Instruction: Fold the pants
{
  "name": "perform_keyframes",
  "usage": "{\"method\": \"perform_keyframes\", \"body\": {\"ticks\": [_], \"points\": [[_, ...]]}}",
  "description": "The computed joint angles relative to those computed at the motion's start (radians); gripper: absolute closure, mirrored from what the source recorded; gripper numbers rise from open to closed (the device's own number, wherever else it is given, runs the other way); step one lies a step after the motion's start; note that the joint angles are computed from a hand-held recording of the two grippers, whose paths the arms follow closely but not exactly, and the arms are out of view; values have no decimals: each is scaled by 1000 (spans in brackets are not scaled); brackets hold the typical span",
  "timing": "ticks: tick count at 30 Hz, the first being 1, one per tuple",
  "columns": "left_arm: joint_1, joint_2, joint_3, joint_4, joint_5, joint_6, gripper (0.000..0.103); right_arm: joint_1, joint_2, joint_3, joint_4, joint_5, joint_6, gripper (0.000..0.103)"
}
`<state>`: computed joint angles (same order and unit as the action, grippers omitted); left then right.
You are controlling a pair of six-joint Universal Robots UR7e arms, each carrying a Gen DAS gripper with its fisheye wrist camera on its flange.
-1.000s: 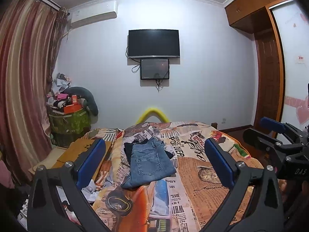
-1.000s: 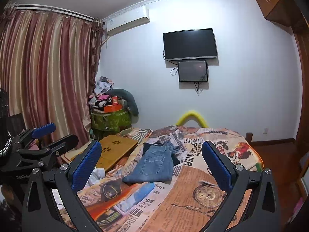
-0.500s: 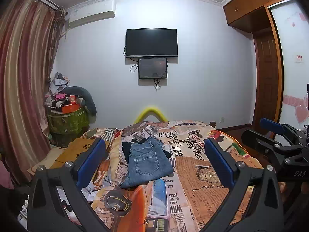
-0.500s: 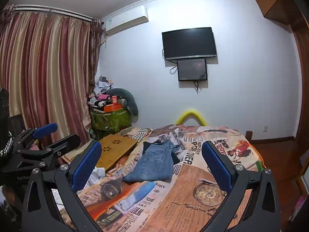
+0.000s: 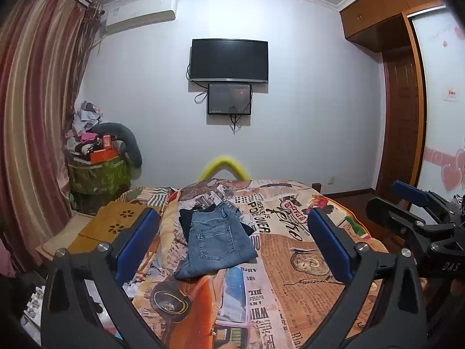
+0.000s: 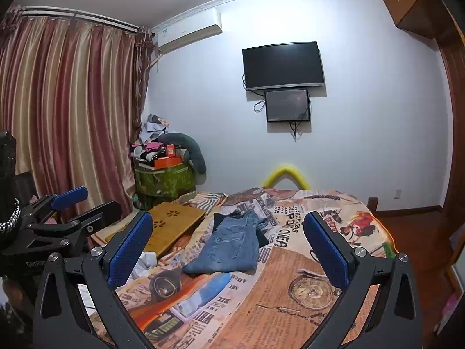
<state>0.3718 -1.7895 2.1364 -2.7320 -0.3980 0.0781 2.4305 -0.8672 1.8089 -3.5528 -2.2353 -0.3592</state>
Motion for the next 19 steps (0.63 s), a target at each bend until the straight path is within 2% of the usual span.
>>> {"method": "perform_keyframes", "body": {"ticks": [9,19], "points": [[11,-9,-6,46,-27,-38,0,2,0,2,5,-4,10,0],[15,-7,-6,49,-26,-36,0,-1,-1,1,28,-2,20,0]]}}
